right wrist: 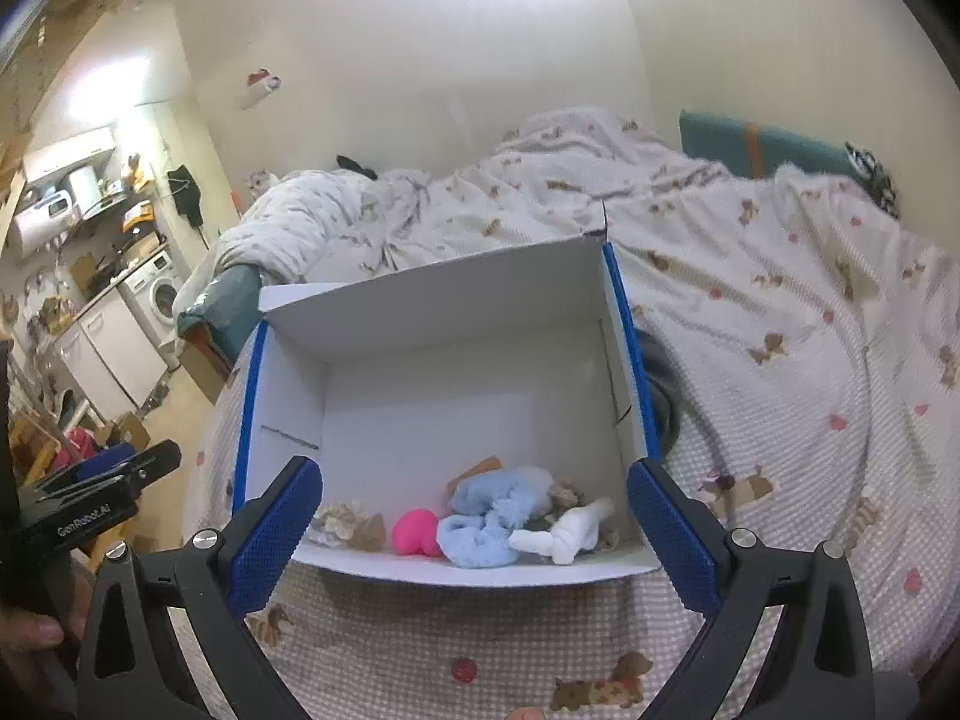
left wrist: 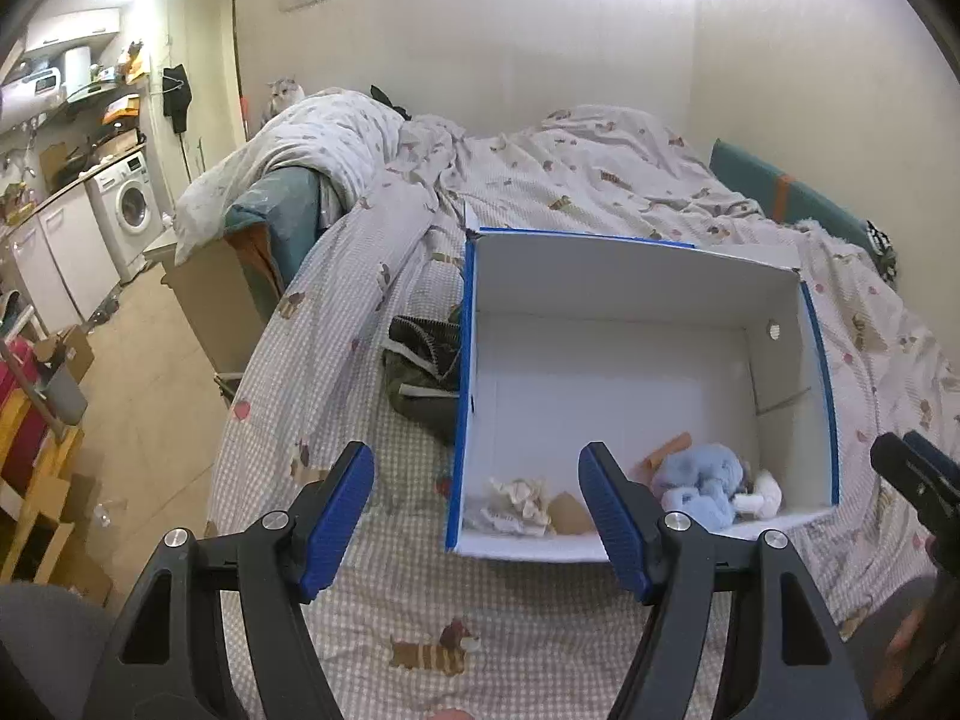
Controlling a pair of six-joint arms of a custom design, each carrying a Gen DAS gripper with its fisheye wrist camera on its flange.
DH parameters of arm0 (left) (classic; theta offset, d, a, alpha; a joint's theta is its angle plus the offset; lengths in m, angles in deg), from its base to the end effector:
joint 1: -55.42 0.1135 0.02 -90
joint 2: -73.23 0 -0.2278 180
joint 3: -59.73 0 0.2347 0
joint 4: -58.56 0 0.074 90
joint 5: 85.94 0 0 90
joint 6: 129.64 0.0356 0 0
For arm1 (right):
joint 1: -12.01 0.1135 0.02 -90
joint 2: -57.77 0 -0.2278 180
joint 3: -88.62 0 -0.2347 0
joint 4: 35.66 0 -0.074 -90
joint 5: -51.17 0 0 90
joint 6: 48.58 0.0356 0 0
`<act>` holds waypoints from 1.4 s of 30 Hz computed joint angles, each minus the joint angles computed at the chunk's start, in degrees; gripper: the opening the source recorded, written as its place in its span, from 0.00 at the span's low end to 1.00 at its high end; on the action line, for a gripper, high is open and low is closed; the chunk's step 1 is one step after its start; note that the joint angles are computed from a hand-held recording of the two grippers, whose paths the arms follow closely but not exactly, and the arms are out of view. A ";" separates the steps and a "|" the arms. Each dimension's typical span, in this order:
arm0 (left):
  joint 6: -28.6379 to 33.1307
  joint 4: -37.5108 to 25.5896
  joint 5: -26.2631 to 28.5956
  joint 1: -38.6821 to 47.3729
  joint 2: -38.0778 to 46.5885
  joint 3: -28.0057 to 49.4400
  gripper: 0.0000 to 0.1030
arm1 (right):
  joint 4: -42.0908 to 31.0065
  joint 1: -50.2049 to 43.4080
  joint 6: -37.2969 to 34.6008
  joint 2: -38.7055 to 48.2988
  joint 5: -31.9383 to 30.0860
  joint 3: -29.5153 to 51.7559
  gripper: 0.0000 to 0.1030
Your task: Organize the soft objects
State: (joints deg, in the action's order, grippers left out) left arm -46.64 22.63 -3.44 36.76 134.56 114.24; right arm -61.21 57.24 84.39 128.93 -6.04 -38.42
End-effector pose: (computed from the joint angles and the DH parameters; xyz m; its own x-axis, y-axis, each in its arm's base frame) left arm 0.2137 -0.0673 0.2113 -0.6659 0.0974 -0.7396 0.1463 0.9892 -0.0016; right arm 0.1859 0.1600 0.1839 -0.5754 0.2336 -0.7838 0.0968 0.9711 0.2184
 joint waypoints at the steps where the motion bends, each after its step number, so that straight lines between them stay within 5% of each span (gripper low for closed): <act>1: 0.13 0.00 0.14 -0.01 -1.39 -1.24 0.66 | 0.10 1.33 0.48 -0.22 1.58 -0.62 1.00; 4: 0.48 0.53 -0.55 -0.36 -7.25 -6.24 0.68 | 0.44 5.50 2.55 0.07 5.70 -2.22 1.00; 9: -0.20 1.33 -1.28 0.13 -13.06 -11.13 0.94 | 1.64 10.76 3.96 3.78 12.29 -2.65 1.00; 17: 1.17 13.56 0.15 1.65 -15.61 -20.46 0.95 | 6.77 11.64 5.52 10.35 12.34 -3.92 1.00; 26: 1.25 14.15 -0.41 -0.31 -9.09 -19.14 0.99 | 8.66 8.61 5.97 11.91 9.00 -4.57 1.00; 42: 1.40 13.90 -0.03 -0.61 -9.89 -19.57 0.99 | 8.01 9.36 4.85 13.60 9.72 -3.05 1.00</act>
State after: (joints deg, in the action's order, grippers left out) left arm -45.25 36.52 -3.47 36.15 124.68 94.67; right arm -53.20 66.60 89.24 142.54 3.68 -41.47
